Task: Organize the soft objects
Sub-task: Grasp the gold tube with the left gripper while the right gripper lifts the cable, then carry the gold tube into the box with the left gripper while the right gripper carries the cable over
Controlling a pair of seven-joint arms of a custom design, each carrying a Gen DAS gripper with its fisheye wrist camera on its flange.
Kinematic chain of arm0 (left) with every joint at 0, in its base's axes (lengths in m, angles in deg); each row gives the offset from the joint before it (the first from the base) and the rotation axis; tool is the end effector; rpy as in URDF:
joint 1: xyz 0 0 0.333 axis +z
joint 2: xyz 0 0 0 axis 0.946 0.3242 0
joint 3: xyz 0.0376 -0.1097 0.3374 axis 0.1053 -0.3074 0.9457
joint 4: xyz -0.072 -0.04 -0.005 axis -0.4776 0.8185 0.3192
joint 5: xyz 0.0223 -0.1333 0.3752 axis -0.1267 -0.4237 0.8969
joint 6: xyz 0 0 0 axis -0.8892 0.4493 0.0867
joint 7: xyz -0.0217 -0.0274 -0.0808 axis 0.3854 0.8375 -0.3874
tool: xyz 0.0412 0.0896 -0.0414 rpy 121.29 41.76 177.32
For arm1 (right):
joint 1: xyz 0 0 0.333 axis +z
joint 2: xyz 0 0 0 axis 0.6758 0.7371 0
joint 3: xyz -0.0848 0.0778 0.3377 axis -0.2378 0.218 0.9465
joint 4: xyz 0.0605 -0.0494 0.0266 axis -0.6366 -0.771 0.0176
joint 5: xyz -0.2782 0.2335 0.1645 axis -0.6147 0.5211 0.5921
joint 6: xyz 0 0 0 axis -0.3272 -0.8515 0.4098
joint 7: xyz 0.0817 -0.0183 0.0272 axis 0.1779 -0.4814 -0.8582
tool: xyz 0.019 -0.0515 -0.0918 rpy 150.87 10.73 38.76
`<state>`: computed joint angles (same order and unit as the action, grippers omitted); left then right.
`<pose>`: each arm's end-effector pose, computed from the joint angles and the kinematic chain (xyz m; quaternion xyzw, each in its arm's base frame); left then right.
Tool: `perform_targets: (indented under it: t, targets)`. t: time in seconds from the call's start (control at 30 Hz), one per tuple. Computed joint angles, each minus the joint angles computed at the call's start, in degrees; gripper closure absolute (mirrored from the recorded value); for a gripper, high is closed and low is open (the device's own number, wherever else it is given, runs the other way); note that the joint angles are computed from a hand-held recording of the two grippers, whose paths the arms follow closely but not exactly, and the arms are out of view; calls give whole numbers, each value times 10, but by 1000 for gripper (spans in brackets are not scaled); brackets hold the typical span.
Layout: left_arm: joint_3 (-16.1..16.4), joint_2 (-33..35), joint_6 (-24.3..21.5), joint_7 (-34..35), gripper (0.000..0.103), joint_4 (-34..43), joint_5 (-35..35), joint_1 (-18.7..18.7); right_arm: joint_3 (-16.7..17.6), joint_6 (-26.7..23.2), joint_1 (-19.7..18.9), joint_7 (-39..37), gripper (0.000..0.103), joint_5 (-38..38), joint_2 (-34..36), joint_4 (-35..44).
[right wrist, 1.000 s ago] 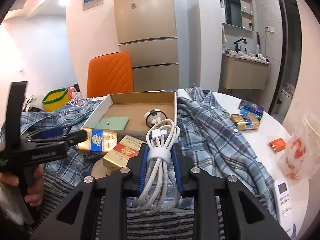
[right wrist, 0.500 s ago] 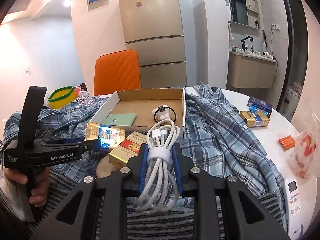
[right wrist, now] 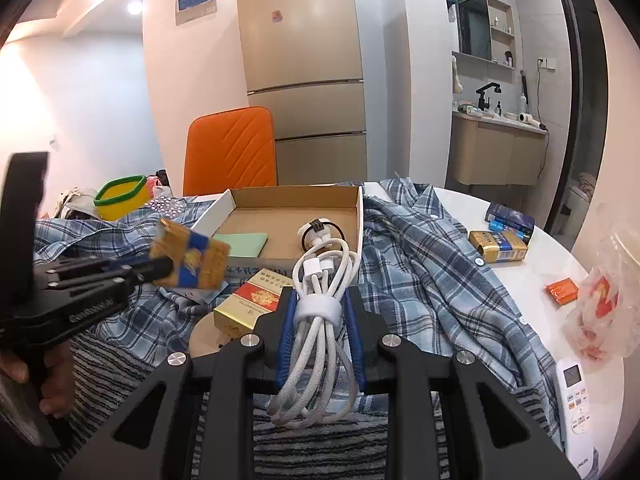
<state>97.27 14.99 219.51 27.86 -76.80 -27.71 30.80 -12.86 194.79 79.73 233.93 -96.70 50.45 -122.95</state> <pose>0.6823 -0.3533 0.4386 -0.5508 0.6989 -0.3778 0.2558 0.6327 0.4201 0.4286 -0.6482 0.5899 -0.3006 0.3761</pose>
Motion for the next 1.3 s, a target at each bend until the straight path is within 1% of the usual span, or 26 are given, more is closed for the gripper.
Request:
perform_targets:
  t: [0.03,0.07,0.13,0.2,0.23,0.27,0.33,0.37,0.57,0.6,0.63,0.8,0.9,0.97,1.0,1.03,1.1,1.13,1.2,1.3]
  targets:
    - [24,-3,13,-10,92,-8,5,-19,-3,0,2,4,77,-4,-1,0]
    - [40,-5,25,-14,92,-15,7,-32,-4,0,4,8,77,-8,-2,0]
    - [87,-7,50,-21,92,-29,-1,-72,-5,-1,5,11,77,-15,-3,2]
    - [151,0,70,-29,92,-39,-17,-124,-7,-1,7,16,77,-25,-5,5]
    - [198,10,83,-37,92,-45,-31,-161,-6,-1,6,16,77,-29,-5,7]
    - [233,20,96,-40,92,-49,-44,-188,-6,-1,7,17,77,-35,-6,10]
    - [274,31,110,-38,92,-54,-71,-221,-11,0,11,33,77,-58,-8,16]
    - [286,34,111,-36,92,-54,-84,-231,-14,1,13,44,77,-71,-8,20]
    - [329,47,123,-15,92,-52,-153,-265,-12,1,12,100,77,-138,-9,47]
    - [347,55,115,-12,92,-49,-167,-277,-10,-1,11,108,77,-148,-10,52]
    - [355,61,109,-8,92,-43,-177,-282,-6,-3,8,109,77,-153,-10,55]
    - [345,64,107,23,92,-18,-213,-268,9,-8,-6,84,77,-145,-9,78]
    - [361,78,101,41,92,1,-235,-276,5,-16,-2,75,77,-155,-7,97]
    - [373,86,78,53,92,22,-249,-277,7,-23,-5,57,77,-144,-1,116]
    - [367,84,69,58,92,32,-251,-272,8,-27,-7,47,77,-133,4,130]
    - [362,82,64,58,92,41,-251,-265,12,-38,-9,26,77,-110,8,142]
    - [364,86,54,49,92,59,-246,-259,27,-66,-18,-41,77,-39,19,168]
    - [361,87,49,44,92,70,-239,-252,32,-61,-25,-65,77,-12,25,181]
    - [359,91,37,32,92,92,-224,-242,22,-50,-24,-72,77,7,34,201]
    - [353,98,12,15,92,130,-200,-223,-1,-62,-13,-88,77,28,54,247]
